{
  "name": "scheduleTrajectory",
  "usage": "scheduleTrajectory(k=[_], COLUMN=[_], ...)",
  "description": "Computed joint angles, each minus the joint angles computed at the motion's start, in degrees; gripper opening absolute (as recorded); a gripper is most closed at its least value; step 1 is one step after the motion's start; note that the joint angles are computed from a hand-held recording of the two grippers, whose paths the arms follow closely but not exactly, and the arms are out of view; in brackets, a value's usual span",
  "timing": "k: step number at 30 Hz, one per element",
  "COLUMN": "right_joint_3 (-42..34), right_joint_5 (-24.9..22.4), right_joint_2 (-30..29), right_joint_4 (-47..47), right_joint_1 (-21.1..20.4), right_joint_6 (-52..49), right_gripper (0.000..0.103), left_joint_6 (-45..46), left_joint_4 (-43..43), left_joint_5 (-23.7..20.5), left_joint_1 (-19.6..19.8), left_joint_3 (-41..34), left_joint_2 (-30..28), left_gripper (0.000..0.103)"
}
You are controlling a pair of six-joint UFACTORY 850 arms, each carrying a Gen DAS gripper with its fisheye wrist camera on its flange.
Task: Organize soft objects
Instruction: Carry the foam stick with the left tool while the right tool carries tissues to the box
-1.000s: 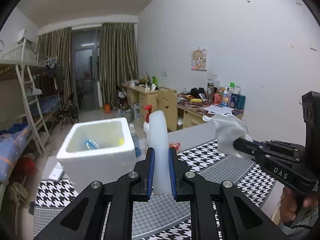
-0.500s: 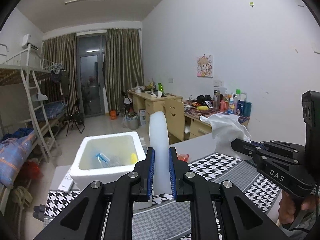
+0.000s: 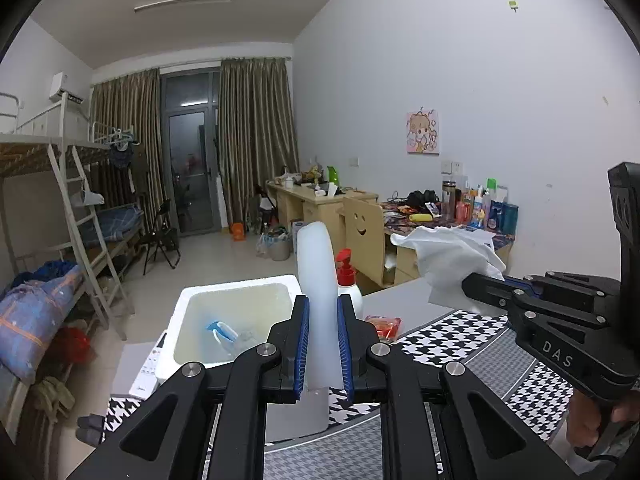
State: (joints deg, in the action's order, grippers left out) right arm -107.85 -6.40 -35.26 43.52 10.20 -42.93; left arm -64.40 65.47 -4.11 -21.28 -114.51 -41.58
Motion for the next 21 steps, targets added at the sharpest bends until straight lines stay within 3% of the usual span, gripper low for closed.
scheduleTrajectory(k=[9,18,21], right_joint_3=[-9.78,-18.95,-22.49], right_joint_5=[-4.19,-8.39,-10.33], right_joint_2=[-5.90,-11.07,-13.08], right_joint_4=[-27.62,-37.48,-36.42], right_joint_1=[0.88,1.61,1.62], right_joint_6=[26.61,36.64,36.56], right_gripper=[0.005,0.005,0.005], left_joint_6=[20.08,28.56,29.60], left_joint_4=[-20.00,-28.63,-29.76], left_joint_5=[-2.84,-5.10,-6.11], left_joint_1=[0.57,1.19,1.42], left_joint_3=[-7.16,-12.49,-14.54], left_joint_2=[-4.30,-7.71,-9.16], left_gripper=[0.015,0.015,0.015])
